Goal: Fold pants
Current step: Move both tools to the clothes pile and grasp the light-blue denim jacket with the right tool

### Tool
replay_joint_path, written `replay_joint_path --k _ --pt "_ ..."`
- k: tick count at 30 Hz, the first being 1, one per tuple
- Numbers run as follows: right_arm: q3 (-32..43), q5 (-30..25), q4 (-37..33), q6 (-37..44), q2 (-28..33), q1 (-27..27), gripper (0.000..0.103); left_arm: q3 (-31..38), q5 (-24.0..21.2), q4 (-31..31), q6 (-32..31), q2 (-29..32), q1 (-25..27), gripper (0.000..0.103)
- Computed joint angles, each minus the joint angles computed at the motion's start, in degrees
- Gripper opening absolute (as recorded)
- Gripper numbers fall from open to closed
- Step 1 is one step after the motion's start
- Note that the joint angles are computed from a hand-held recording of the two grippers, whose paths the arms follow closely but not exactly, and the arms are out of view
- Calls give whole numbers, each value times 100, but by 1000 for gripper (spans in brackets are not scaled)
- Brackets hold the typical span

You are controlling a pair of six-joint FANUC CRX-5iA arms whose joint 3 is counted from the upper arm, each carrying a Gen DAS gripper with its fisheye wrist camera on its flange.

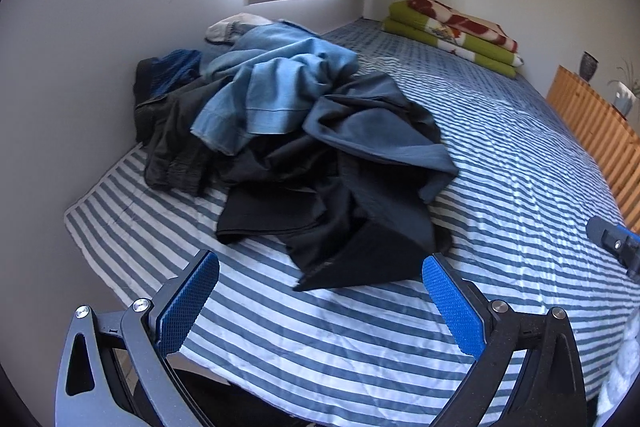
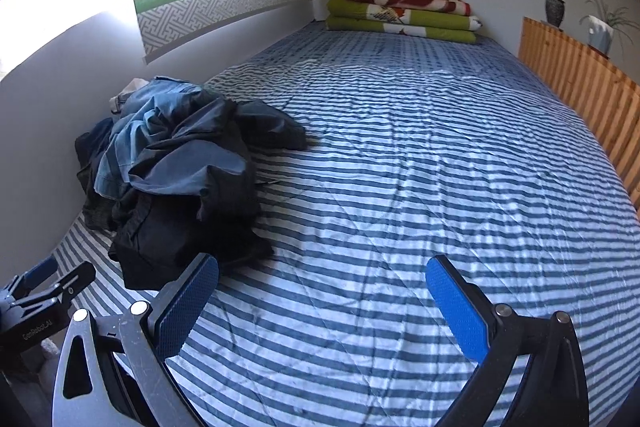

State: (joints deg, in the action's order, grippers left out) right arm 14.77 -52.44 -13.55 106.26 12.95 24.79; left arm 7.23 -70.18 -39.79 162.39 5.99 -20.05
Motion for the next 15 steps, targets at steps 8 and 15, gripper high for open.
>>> replay_joint_path --k 8,15 --pt "1112 -379 -324 262 692 421 102 -411 211 11 190 -282 355 103" --pt "2712 -942 -257 118 1779 1014 102 -699 550 33 243 -476 673 103"
